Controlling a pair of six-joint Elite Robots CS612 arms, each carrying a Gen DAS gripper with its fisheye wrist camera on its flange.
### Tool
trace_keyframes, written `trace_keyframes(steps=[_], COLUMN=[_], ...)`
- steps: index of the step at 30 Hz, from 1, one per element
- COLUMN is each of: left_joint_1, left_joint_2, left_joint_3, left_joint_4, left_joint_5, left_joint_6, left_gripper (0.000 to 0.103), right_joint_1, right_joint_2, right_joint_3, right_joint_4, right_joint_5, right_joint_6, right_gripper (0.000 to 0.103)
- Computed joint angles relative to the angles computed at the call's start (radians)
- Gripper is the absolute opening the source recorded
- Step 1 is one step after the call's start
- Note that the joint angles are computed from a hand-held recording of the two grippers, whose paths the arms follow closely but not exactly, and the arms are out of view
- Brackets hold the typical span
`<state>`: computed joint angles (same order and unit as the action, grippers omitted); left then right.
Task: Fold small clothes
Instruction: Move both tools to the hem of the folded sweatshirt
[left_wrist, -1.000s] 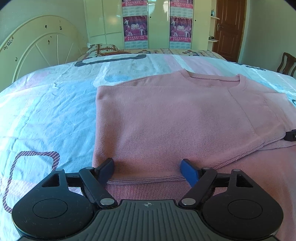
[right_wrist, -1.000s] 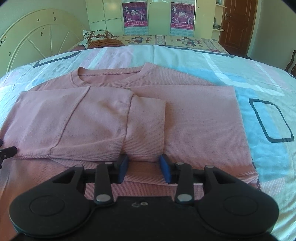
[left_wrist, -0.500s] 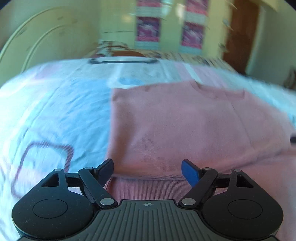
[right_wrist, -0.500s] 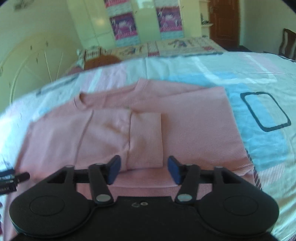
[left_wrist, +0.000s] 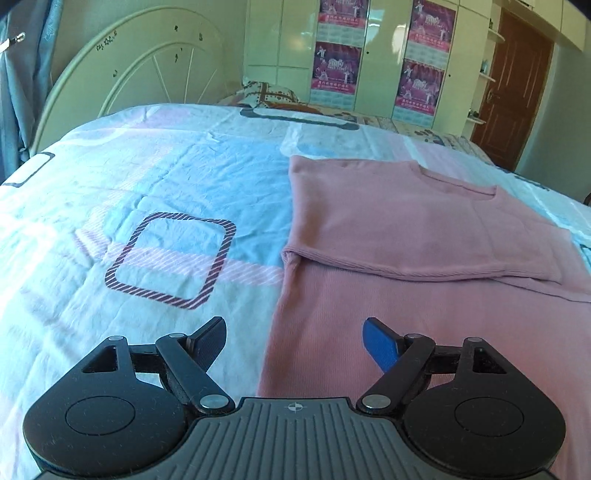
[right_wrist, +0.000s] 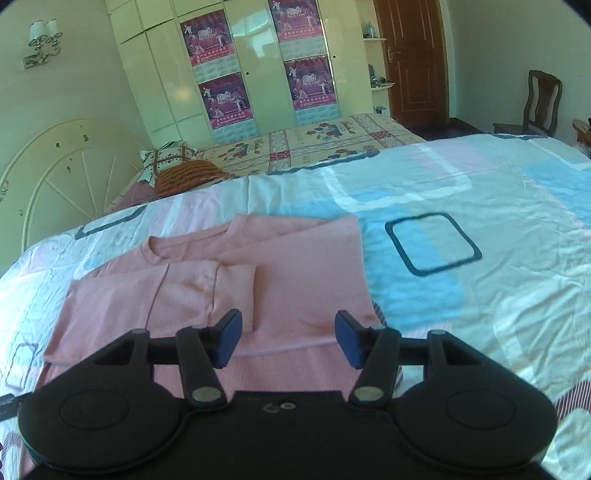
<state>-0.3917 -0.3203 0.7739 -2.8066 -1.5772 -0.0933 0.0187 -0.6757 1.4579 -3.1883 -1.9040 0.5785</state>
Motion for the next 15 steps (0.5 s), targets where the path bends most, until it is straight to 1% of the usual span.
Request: trace_keyframes(steps=[1,4,9,15], left_joint_1=[-0.001,-0.008,-0.014,-0.01], left_joint_2=[-0.015,-0.063,-0.135,-0.204], left_joint_3=[0.03,0.125,0.28,0.435], left_joint_4=[-0.019,-0.068,-0.138,-0.207], left_joint_5=[-0.01,-0.017,-0.023,-0.024], left_joint_6=[0.006,0.028,0.059,0.076], left_gripper=[0.08,0.08,0.08,0.08], right_joint_1=[0.003,0.014,0.028,0.041], right_joint_2=[-0.006,-0.024,-0.057,-0.096], right_joint_3=[0.02,0.07,0.16,0.264], right_joint_4=[-0.025,-0.058,-0.108,-0.155], right_joint_5=[0.01,0.027,0.041,0.044], right_joint_6=[-0.009,-0.023,-0.014,-0.004], right_gripper=[0.05,0.048,0.049,0.05])
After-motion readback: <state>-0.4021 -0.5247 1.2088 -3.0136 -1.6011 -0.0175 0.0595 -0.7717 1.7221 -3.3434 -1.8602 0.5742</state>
